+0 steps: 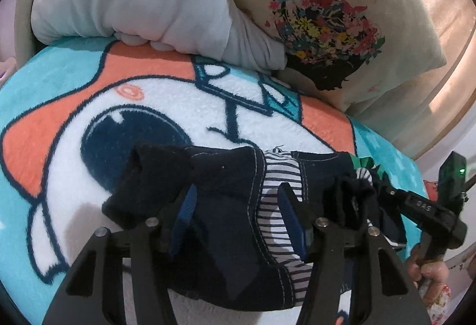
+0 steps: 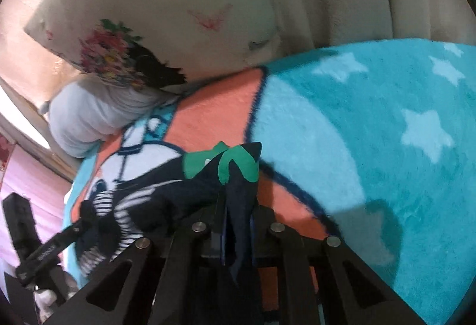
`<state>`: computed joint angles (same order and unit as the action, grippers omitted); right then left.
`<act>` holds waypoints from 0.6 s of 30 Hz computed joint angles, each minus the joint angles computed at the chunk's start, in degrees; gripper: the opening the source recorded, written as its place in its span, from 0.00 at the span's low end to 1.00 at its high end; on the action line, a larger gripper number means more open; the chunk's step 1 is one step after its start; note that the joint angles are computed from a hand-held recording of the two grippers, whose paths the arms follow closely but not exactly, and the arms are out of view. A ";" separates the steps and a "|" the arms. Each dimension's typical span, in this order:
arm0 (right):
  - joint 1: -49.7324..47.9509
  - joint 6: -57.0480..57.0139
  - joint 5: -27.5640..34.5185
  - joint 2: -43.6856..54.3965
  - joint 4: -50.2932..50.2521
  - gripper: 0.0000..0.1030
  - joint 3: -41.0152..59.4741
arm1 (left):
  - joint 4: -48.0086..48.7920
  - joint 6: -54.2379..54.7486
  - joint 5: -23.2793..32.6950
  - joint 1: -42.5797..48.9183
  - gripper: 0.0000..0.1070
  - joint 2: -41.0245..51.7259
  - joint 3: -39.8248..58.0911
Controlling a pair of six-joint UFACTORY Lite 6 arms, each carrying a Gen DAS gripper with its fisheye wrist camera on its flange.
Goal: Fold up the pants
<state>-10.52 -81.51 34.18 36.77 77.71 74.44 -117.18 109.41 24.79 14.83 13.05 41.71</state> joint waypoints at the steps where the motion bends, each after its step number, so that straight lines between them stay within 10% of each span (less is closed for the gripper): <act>1: -0.17 -0.42 -0.76 0.19 0.50 0.25 -0.02 | 2.54 -1.98 0.44 0.55 0.52 0.00 0.22; 11: -3.30 -2.09 3.40 -15.17 -4.68 0.40 -5.09 | 20.21 -14.50 12.90 3.36 0.51 -18.75 -8.47; 18: 10.90 15.99 3.76 1.10 -30.62 0.42 15.73 | 6.61 -3.70 -1.45 -11.04 0.50 -6.36 -2.77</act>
